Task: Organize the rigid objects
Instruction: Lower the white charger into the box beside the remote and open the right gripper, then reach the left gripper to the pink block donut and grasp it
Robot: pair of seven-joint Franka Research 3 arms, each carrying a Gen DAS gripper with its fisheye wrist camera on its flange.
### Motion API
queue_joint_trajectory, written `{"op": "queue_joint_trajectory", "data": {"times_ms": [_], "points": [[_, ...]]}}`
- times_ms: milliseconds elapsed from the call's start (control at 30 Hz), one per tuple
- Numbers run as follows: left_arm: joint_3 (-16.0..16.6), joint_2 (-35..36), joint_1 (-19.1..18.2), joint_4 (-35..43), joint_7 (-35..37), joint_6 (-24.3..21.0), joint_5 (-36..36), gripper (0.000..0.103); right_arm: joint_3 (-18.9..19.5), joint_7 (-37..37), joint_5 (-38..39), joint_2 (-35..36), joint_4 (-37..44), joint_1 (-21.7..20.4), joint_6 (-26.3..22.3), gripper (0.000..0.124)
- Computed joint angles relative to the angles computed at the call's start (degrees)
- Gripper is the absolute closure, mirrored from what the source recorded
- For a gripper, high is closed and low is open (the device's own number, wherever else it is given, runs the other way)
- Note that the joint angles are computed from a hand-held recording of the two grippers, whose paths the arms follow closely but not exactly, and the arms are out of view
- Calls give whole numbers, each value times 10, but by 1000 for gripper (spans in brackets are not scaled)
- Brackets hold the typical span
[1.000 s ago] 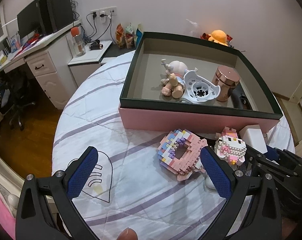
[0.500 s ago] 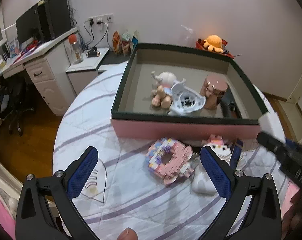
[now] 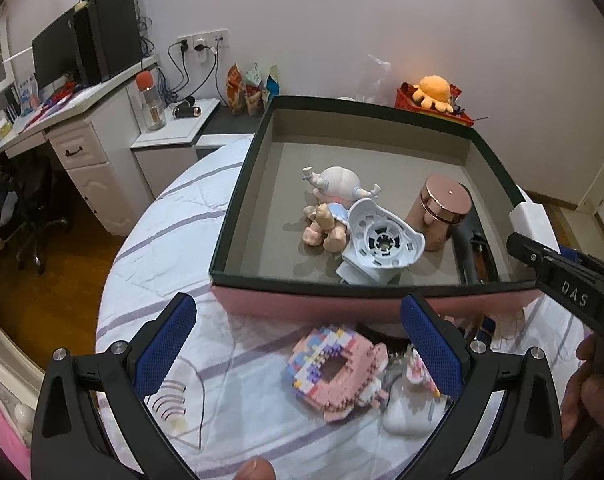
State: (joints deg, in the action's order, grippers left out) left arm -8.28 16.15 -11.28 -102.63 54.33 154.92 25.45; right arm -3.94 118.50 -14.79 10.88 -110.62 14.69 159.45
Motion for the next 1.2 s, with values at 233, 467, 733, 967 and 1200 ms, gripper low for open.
{"op": "queue_joint_trajectory", "data": {"times_ms": [233,467,733,967,1200], "points": [[3,25,-7,34,3,-4,3,0,-2,2,-6,13,14,3,-2,82],[4,29,-10,44,0,-8,7,0,-7,3,1,8,5,6,11,82],[5,-8,-12,7,-15,8,20,0,-9,45,-35,-35,-40,12,50,45],[2,-65,-7,-50,-45,27,45,0,17,84,-76,-94,-91,-9,74,45],[-10,-116,0,-105,-69,36,63,0,60,115,-102,-160,-151,-51,84,45]]}}
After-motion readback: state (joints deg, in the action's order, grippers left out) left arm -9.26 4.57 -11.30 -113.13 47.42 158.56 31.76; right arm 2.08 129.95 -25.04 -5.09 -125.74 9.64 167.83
